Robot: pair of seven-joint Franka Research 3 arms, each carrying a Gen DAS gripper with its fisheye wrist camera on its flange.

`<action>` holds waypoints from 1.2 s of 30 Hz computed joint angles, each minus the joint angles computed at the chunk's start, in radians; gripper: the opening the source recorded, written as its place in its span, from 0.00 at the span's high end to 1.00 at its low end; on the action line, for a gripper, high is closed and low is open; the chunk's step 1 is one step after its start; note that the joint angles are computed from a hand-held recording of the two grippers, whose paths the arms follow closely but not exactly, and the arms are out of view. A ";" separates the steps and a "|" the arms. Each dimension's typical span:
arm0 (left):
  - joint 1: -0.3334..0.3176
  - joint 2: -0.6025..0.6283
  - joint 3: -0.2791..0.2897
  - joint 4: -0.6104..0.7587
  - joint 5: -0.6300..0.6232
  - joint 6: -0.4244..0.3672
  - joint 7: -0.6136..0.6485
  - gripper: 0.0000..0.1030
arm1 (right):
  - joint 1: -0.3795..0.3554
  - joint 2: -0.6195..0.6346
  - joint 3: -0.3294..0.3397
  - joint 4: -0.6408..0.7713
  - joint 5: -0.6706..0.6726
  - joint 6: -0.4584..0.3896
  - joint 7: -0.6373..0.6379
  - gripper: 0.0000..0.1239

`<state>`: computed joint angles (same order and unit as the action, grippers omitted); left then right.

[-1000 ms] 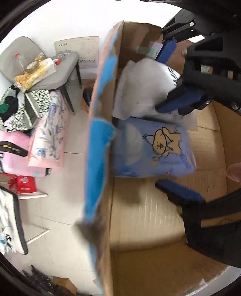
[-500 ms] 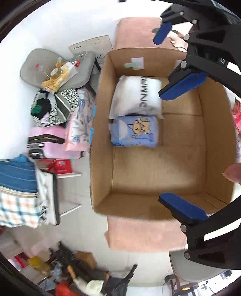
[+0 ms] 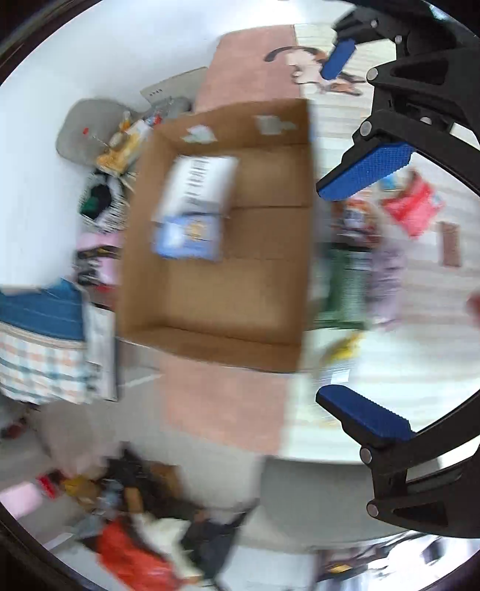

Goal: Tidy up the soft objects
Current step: 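Grasp the lilac cloth with left tool while right tool grasps red snack bag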

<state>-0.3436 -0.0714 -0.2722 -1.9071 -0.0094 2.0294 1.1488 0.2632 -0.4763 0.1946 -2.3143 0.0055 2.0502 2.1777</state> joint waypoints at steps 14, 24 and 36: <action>0.046 0.042 0.041 -0.340 -0.539 0.092 -0.116 0.15 | 0.152 -0.109 0.017 -0.387 0.322 0.077 0.046 0.23; 0.017 -0.020 0.004 -0.384 -0.218 -0.020 0.059 0.56 | 0.227 -0.069 0.000 -0.413 0.387 0.051 0.008 0.53; 0.014 -0.263 0.085 -0.606 -0.424 -0.017 0.131 0.47 | 0.264 -0.073 0.021 -0.447 0.497 0.096 0.037 0.44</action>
